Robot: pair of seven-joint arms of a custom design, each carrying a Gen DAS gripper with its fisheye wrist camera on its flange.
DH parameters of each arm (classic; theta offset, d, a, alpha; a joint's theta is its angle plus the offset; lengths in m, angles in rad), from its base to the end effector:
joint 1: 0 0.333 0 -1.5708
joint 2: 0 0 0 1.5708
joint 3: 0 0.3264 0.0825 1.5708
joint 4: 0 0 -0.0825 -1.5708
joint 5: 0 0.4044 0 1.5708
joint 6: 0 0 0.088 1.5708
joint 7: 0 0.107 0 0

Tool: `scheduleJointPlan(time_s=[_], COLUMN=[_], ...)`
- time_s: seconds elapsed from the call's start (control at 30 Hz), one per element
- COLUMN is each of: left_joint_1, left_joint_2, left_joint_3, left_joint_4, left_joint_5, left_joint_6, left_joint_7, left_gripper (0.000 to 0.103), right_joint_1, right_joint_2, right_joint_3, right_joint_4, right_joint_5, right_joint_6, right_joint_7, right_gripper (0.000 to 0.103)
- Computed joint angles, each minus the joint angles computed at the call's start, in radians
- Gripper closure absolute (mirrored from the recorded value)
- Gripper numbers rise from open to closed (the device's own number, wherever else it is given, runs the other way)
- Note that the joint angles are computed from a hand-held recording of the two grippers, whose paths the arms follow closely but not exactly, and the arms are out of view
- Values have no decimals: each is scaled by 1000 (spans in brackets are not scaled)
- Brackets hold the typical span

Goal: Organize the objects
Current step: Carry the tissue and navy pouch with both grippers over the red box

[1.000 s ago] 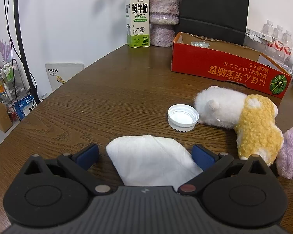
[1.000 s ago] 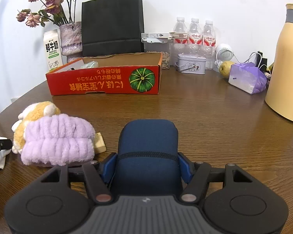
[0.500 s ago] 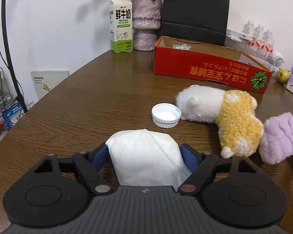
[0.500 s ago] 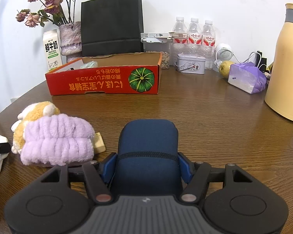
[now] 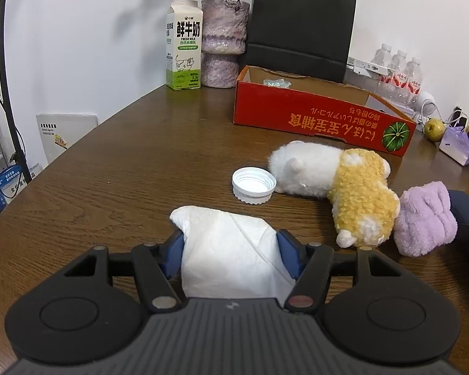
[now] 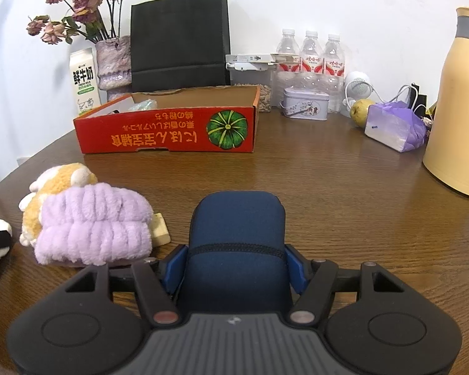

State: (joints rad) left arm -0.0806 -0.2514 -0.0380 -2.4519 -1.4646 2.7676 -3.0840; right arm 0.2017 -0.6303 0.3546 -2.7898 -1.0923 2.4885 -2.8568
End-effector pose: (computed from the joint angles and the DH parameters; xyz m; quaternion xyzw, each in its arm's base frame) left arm 0.4849 -0.0152 0.4246 -0.4636 0.7593 -0.4113 0.1983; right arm 0.3218 0.1937 0.4007 -0.4532 0.7593 -0.3904 0.2564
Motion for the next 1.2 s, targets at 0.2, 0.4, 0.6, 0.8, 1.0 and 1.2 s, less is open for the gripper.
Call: scheduleJointPlan(time_s=[0.2,0.4,0.6,0.8,1.0,1.2], left_joint_1=[4,13,13,8,1,-12], left_joint_2=[-32,-62,-84,-103,-98,-73], left_joint_3=[7,9,12,11,7,-8], left_joint_4=[-19,-29,-26,-17,11,57], left_joint_5=[-70,-88,-98,-116,-122,-122], left_joint_6=[-33,-71,-106,-133,-154,-157], left_joint_7=[98,126,142,157,160,139], left_gripper=[42,42,43,43,43,43], right_joint_1=[17,34,50,54,48,35], right_joint_2=[-5,1,-6,1,15,42], right_joint_3=[19,36,30,18,7,-15], right_joint_4=[5,16,23,41,68,106], right_joint_5=[-6,-14,-42,-73,-117,-178], right_joint_6=[-27,-75,-95,-94,-94,-75], right_joint_7=[15,47,79,88,95,99], right_gripper=[39,39,39,39,39,39])
